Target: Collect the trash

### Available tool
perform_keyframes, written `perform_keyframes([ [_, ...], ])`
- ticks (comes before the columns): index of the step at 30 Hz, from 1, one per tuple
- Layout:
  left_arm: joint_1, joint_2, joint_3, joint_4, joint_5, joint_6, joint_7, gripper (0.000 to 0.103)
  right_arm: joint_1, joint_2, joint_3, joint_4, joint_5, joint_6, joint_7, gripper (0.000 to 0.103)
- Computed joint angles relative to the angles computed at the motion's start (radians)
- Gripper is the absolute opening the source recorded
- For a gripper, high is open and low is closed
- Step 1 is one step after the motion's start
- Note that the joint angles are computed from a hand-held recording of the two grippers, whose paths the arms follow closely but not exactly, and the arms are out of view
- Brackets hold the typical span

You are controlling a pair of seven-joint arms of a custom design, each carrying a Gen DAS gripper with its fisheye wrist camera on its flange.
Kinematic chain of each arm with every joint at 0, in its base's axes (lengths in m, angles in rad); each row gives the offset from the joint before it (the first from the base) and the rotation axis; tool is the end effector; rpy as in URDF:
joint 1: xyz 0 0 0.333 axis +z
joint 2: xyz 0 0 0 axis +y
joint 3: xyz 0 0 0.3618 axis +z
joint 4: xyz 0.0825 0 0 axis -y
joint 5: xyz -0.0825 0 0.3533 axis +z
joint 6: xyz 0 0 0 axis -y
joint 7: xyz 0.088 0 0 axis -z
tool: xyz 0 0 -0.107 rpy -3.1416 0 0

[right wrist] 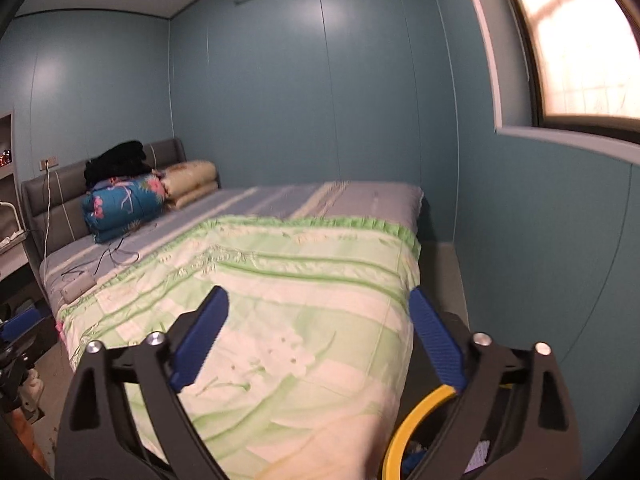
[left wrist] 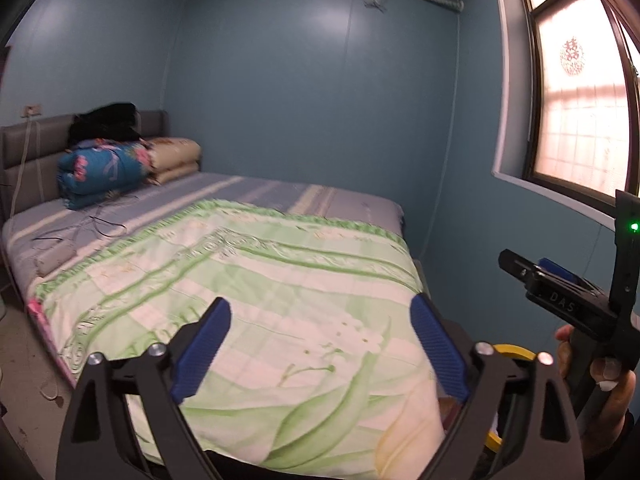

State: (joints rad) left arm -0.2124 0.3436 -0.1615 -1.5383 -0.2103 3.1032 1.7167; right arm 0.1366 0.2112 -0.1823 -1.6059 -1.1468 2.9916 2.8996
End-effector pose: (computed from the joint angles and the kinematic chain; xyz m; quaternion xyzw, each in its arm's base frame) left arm 0.6572 -0.2130 0.6620 -0.4957 0.6501 -0.4978 0.2895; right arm 0.6433 0.0505 0.6621 -0.4769 0.6470 -0.4397 0.4008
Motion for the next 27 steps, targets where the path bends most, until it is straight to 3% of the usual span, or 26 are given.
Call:
perform_keyframes([
  [3,0.008,-0.045,-0.004,-0.085,-0.012,0.092,0.004,0.095,0.039,-0.026,-0.027,-0.009,-0.193,-0.026,0.184,0.095],
  [8,0.056,-0.100,-0.059,-0.167,-0.059,0.136,0.032,0.095,0.004,-0.040,0.014,-0.028,-0.324,0.008,0.327,0.095],
  [10,0.003,-0.115,0.003,-0.197,-0.053,0.165,0.008,0.095,-0.010,-0.038,0.030,-0.029,-0.358,0.030,0.367,0.095],
  [11,0.002,-0.122,0.005,-0.210,-0.047,0.178,0.000,0.095,-0.015,-0.038,0.035,-0.031,-0.379,0.043,0.392,0.095],
  [13,0.062,-0.132,-0.068,-0.231,-0.065,0.199,0.021,0.095,-0.024,-0.031,0.045,-0.027,-0.401,0.058,0.417,0.095],
  [14,0.067,-0.136,-0.074,-0.241,-0.069,0.208,0.021,0.095,-0.026,-0.027,0.048,-0.023,-0.417,0.057,0.432,0.095],
  [18,-0.011,-0.143,0.013,-0.264,-0.087,0.233,0.013,0.095,-0.027,-0.024,0.065,-0.030,-0.432,0.033,0.447,0.095],
  [21,0.038,-0.141,-0.039,-0.272,-0.088,0.234,0.007,0.095,-0.023,-0.024,0.069,-0.038,-0.459,0.014,0.486,0.095],
  [23,0.035,-0.143,-0.033,-0.280,-0.091,0.236,0.003,0.095,-0.021,-0.024,0.074,-0.040,-0.478,-0.007,0.508,0.095],
  [25,0.087,-0.143,-0.089,-0.288,-0.082,0.245,-0.001,0.095,-0.027,-0.021,0.080,-0.044,-0.458,-0.002,0.494,0.095],
  [27,0.082,-0.142,-0.083,-0.288,-0.080,0.248,-0.004,0.095,-0.027,-0.018,0.081,-0.045,-0.435,-0.001,0.470,0.095],
])
